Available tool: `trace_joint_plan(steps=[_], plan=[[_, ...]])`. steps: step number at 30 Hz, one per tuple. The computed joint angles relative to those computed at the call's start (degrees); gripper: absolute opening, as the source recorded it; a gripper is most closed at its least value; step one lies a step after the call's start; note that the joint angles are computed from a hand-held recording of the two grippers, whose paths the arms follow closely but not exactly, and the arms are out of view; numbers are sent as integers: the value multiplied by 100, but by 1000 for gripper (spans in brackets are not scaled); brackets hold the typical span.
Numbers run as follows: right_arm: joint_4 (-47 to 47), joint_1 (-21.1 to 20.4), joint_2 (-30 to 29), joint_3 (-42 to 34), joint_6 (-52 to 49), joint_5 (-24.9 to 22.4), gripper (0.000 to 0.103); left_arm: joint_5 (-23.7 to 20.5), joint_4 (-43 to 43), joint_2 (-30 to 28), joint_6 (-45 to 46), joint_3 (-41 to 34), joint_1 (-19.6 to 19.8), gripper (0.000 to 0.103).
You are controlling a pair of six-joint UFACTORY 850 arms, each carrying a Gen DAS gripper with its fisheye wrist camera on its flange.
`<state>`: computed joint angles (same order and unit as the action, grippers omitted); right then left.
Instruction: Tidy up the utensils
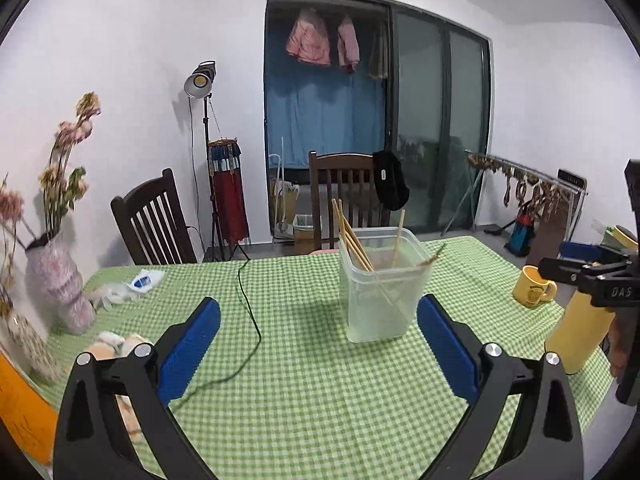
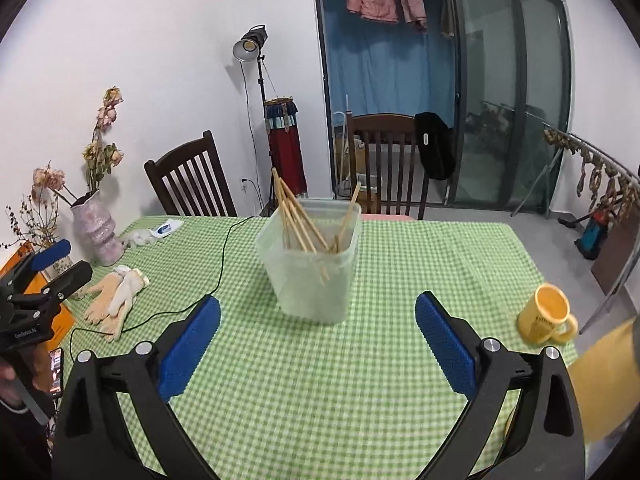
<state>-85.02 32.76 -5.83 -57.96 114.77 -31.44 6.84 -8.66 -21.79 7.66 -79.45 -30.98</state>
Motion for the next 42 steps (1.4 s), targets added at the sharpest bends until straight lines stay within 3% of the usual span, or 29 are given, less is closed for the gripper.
trace_joint_plan(steps=[2,7,10,16,18,21,25,28,32,36,42], plan=[[-220,156,-19,162,295,-277,94,250,620,115,-613,349,-4,95],[-570,699,-174,563,750,-1274,94,1244,103,407,-50,1260,-98,95],[-778,953,-247,767,1054,-1510,94,1467,112,493,-109,1629,-188,95],[-1432,1622,-509,1238,2737,-2262,94,2584,163,617,-346,2567,-386,95],[-1373,1818,-678,1229,2853,-2499,94,3012,-44,630,-286,2908,-481,95],[-1131,2148,-946,1162,3075,-2938,94,3302,-97,659,-189,3286,-570,95],[-856,2763,-1268,1164,3510,-3844,94,3995,-149,799,-186,3927,-613,95],[-545,3081,-1409,1141,3641,-4106,94,4349,-491,969,-230,4405,-669,95],[147,3477,-1480,1150,3698,-4205,94,4424,-274,1284,-518,4947,-625,95],[121,3593,-1380,1237,3890,-4064,94,4866,-620,1393,-148,5304,-803,95],[77,3598,-1472,1186,3964,-4026,94,4913,-409,1468,-129,5355,-828,95]])
